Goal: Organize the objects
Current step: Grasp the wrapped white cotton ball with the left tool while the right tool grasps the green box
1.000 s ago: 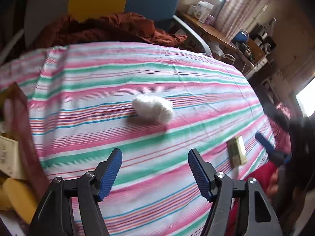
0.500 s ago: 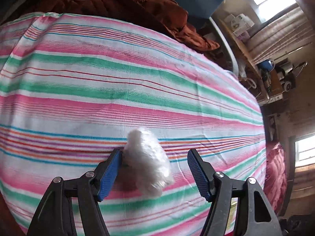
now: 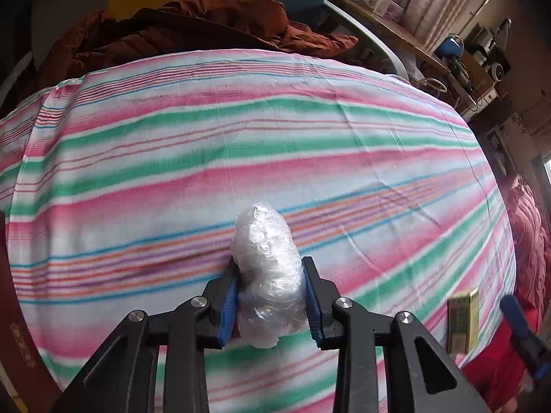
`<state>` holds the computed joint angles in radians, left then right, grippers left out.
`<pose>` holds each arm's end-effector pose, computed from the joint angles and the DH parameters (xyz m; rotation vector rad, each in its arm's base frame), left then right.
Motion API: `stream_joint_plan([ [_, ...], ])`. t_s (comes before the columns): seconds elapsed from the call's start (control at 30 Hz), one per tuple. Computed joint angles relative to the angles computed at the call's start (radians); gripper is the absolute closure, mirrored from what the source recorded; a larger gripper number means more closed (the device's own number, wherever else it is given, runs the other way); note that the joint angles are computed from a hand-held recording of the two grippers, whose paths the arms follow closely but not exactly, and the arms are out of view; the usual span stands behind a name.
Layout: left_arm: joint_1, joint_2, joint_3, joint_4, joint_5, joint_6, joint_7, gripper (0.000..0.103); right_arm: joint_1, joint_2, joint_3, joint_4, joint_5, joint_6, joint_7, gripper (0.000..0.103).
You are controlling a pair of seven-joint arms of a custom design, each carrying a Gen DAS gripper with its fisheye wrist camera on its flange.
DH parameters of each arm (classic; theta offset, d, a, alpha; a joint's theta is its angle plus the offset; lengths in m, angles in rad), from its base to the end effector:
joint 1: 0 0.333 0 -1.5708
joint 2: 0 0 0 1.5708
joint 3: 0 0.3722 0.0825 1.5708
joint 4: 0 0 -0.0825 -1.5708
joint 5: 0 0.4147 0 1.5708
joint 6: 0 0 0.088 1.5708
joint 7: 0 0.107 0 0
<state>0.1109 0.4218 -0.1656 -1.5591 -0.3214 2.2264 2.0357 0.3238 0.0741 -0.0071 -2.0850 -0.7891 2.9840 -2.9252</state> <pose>0.7515 -0.0308 0.4724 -1.7749 2.4871 -0.6533 0.5807 0.2428 0.5113 -0.9202 2.0844 -0.2589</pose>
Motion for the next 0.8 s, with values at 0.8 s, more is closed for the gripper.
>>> stream_joint_plan([
  [0.8, 0.025, -0.368, 0.096, -0.524, -0.307, 0.137, 0.587, 0.067, -0.031, -0.042, 0.073, 0.108, 0.477, -0.649, -0.849, 0.000],
])
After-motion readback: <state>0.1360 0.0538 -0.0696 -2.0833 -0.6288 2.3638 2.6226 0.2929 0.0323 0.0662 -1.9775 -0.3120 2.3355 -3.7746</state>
